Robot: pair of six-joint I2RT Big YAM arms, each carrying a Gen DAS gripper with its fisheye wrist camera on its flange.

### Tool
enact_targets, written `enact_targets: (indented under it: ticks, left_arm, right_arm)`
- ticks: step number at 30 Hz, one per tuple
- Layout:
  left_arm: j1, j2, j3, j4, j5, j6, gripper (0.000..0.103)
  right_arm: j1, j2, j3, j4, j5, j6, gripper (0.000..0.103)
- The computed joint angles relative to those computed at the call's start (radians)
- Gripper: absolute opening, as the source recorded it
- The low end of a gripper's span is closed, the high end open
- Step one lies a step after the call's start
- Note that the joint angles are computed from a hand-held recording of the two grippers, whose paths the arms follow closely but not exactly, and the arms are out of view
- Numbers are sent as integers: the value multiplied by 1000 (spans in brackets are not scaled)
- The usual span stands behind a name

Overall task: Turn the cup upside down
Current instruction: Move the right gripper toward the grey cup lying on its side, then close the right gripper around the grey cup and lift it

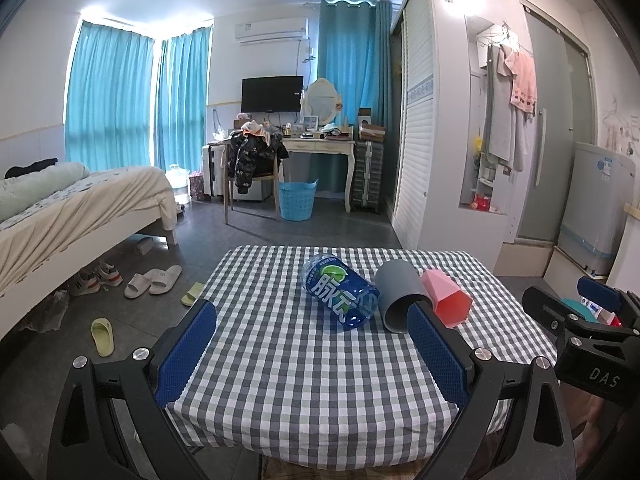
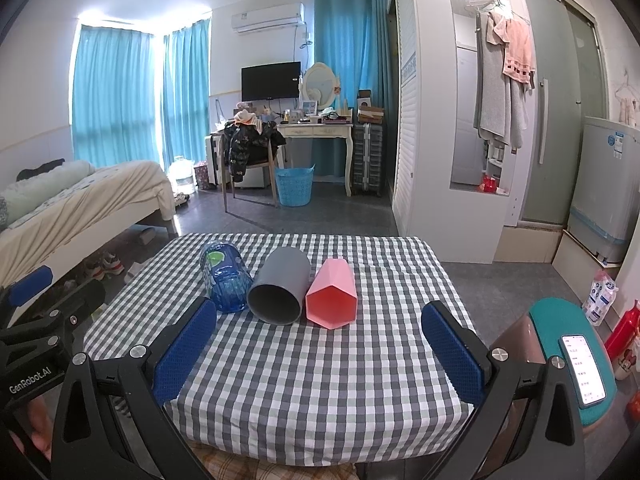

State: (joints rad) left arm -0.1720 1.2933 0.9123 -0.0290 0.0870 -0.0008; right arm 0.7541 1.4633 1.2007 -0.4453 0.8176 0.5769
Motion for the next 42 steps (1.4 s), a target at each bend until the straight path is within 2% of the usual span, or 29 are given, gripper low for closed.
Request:
enact_targets:
  ticks: [7,14,18,21,23,25,27,30,33,35,42]
  left_arm:
    - [2,36,46,-23,1,27,99]
    - [39,137,145,-22,14,31,99]
    - [66,208,202,-23,6,30,99]
    - [89,256,230,-23,4,22,99]
    - [104,284,241,-19,6,19,99]
    - [116,318,261,-25,6,17,99]
    - [126,348,278,-34,9,13,99]
    - [145,399,311,-49,20,3,99]
    - [157,436,336,-61,33,-6,99]
    - [161,453,348,-73,38,-12,99]
    - [177,485,363,-87,60,-9,99]
  right_arm:
    - [-9,28,37,-26,14,2,103]
    - [-39,102,136,-54,-5,-89,103]
    - [-76,179,245,-101,-59,-130,103]
    - [-124,275,381,-201,-117,-131,103]
    - [-155,313,427,-202,-182,-157,103]
    - [-177,368,498,-239,-214,-172,102]
    - [-193,415,556,-267,-239,-190,89]
    - [-218,490,650,-323,-315,-213,82]
    - [-232,562,729,-385,-344,-221,70]
    - [-242,599,767,-418,-368,-207,70]
    - [-265,669,840,-479,-367,-163,70]
